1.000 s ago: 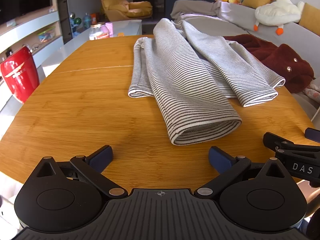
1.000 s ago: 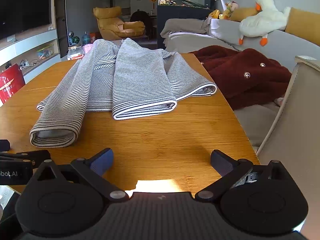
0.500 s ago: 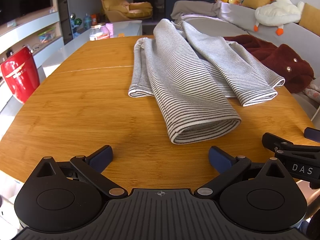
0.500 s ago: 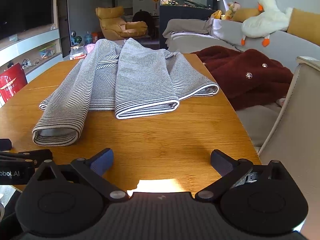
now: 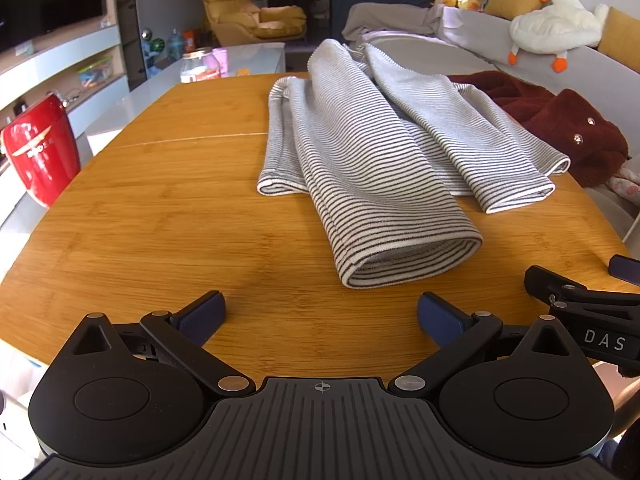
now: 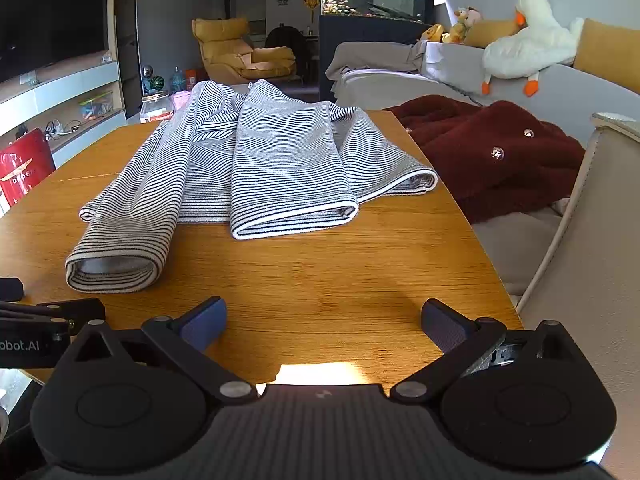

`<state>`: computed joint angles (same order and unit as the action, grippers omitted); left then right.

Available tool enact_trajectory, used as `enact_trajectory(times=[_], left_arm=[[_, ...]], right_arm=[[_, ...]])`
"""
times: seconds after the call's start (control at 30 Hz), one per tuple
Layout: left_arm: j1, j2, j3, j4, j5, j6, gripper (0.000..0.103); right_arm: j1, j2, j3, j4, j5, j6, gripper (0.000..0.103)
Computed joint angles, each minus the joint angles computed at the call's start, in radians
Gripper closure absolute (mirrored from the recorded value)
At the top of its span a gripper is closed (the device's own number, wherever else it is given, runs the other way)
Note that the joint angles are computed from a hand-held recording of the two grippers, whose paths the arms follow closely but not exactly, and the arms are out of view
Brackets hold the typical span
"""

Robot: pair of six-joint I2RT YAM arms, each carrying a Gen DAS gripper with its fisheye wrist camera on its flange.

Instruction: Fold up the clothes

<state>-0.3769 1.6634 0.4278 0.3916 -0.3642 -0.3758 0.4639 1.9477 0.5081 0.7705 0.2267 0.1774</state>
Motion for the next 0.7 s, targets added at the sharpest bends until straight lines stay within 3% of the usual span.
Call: enact_trajectory(times=[0.47,0.6,0.7], left_arm=[[0.026,-0.016,-0.007,-0.003,0.047,0.051,0.000],[0.077,-0.032,-0.017,0.016,0.127,0.109,0.000],[0.180,-0.072,-0.017,0.029,0.280,0.163,0.000]], right_arm=[[-0.026,-0.023,0.016,-0.058,-0.072,-0.045,0.000],[-0.087,-0.053,0.025,-0.096,-0.226,-0.071,0.000],[-0.164,-0.089,0.056,-0.113,-0.398,-0.031,0.000]])
